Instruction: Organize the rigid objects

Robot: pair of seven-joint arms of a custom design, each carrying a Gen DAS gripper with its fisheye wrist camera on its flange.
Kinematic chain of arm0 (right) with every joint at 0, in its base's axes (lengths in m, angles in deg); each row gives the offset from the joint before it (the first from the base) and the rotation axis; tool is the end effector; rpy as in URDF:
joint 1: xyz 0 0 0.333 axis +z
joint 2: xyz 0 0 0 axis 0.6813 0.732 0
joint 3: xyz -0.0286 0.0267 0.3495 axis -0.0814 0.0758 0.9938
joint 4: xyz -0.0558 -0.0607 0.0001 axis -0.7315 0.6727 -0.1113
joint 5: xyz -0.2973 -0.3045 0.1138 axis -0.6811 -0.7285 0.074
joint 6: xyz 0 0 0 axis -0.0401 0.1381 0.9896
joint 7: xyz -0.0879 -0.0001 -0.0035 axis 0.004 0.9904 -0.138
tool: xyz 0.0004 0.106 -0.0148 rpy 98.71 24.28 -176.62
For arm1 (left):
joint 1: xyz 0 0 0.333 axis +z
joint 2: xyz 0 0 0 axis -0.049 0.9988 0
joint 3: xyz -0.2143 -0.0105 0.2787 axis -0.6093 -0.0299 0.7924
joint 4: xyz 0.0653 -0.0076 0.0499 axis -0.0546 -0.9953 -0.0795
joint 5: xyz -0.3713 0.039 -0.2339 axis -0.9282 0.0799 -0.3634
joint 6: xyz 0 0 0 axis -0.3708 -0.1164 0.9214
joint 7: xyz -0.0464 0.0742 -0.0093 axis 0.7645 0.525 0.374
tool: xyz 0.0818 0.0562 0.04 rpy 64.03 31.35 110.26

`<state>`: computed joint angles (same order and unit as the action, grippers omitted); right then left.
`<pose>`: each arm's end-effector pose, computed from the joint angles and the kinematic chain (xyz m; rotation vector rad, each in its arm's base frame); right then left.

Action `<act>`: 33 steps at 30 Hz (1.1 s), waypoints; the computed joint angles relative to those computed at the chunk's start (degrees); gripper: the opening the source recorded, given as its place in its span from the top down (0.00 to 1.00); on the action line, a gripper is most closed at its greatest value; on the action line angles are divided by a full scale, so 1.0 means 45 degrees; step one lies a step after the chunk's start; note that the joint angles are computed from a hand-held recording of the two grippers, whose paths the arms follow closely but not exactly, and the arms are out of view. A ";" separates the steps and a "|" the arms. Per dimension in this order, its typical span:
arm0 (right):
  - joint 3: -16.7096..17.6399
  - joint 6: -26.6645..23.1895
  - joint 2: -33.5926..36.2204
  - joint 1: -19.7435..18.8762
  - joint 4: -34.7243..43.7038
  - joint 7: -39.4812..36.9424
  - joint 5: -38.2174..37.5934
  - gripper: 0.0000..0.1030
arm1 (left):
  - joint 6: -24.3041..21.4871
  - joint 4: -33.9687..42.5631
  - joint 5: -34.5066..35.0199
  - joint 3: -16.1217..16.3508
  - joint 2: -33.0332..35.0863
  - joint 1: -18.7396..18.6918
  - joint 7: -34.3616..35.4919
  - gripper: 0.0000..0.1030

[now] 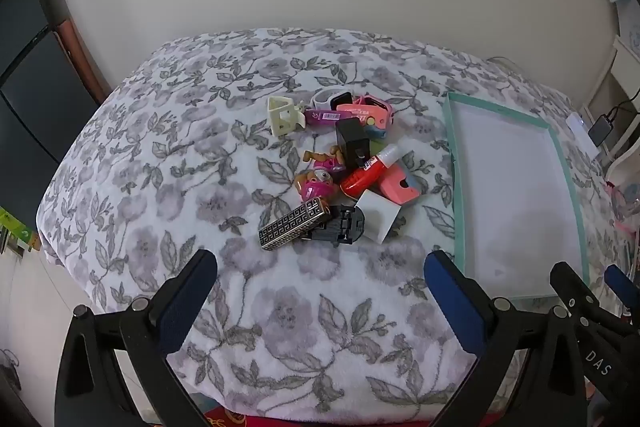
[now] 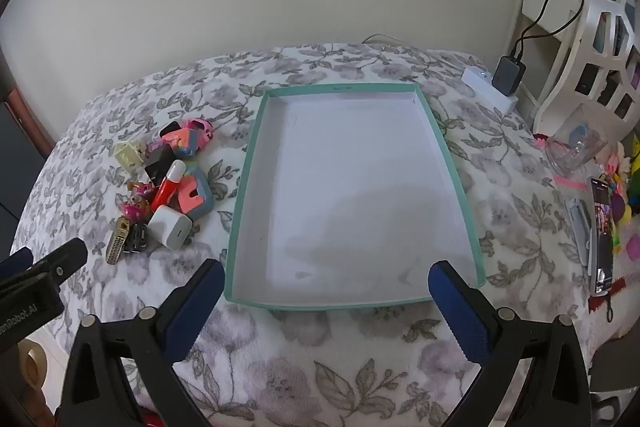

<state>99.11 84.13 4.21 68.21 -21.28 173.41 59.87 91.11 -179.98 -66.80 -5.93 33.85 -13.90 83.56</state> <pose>0.5272 0.3476 0.5939 -1.6645 2.0962 -0.6214 0.5723 -0.2541 0.6204 -1.9023 1.8766 -0.4537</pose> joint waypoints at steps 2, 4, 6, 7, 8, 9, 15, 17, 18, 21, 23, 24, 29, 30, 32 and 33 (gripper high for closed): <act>-0.0001 -0.0007 0.0002 0.0001 0.0006 -0.0001 -0.0002 0.00 | 0.0197 -0.0123 -0.0082 0.0016 -0.0080 0.0019 -0.0078 0.00; -0.0006 0.0008 0.0001 -0.0001 0.0005 -0.0003 0.0009 0.00 | 0.0180 -0.0142 -0.0088 0.0009 -0.0108 0.0034 -0.0079 0.00; -0.0006 0.0000 0.0011 -0.0001 0.0018 -0.0007 0.0018 0.00 | 0.0149 -0.0172 -0.0122 0.0013 -0.0148 0.0055 -0.0069 0.00; -0.0006 -0.0005 0.0018 0.0000 0.0027 -0.0008 0.0022 0.00 | 0.0134 -0.0193 -0.0165 0.0020 -0.0174 0.0069 -0.0046 0.00; -0.0006 -0.0009 0.0026 0.0002 0.0037 -0.0007 0.0022 0.00 | 0.0086 -0.0207 -0.0181 0.0023 -0.0197 0.0086 -0.0043 0.00; -0.0013 0.0031 0.0000 -0.0003 0.0003 -0.0002 0.0023 0.00 | -0.0016 -0.0145 -0.0062 -0.0012 -0.0118 0.0088 -0.0064 0.00; -0.0012 0.0049 0.0013 -0.0004 0.0006 0.0008 0.0029 0.00 | -0.0243 0.0054 0.0057 -0.0047 0.0038 0.0043 -0.0048 0.00; -0.0011 0.0050 0.0019 -0.0004 0.0009 0.0016 0.0027 0.00 | -0.0249 0.0055 0.0074 -0.0022 0.0041 0.0018 -0.0063 0.00; -0.0011 0.0045 0.0024 -0.0003 0.0014 0.0018 0.0028 0.00 | -0.0247 0.0053 0.0075 -0.0012 0.0040 0.0011 -0.0069 0.00; -0.0015 0.0055 0.0012 -0.0005 -0.0003 0.0010 0.0036 0.00 | -0.0262 0.0067 0.0067 0.0004 0.0053 -0.0006 -0.0060 0.00; -0.0017 0.0063 0.0003 -0.0009 -0.0017 0.0006 0.0044 0.00 | -0.0252 0.0042 0.0068 0.0011 0.0033 -0.0010 -0.0055 0.00; -0.0018 0.0067 -0.0001 -0.0011 -0.0023 0.0010 0.0044 0.00 | -0.0261 0.0040 0.0064 0.0015 0.0028 -0.0009 -0.0051 0.00; -0.0018 0.0074 -0.0017 -0.0021 -0.0045 0.0001 0.0063 0.00 | -0.0271 0.0028 0.0066 0.0017 0.0014 -0.0004 -0.0036 0.00; -0.0017 0.0074 -0.0017 -0.0022 -0.0045 0.0001 0.0063 0.00 | -0.0276 0.0021 0.0057 0.0022 0.0005 0.0000 -0.0016 0.00; -0.0016 0.0076 -0.0012 -0.0024 -0.0040 -0.0006 0.0063 0.00 | -0.0277 0.0008 0.0074 0.0018 0.0003 0.0004 -0.0044 0.00; -0.0016 0.0076 -0.0012 -0.0024 -0.0040 -0.0006 0.0063 0.00 | -0.0280 -0.0012 0.0085 0.0020 -0.0009 0.0009 -0.0049 0.00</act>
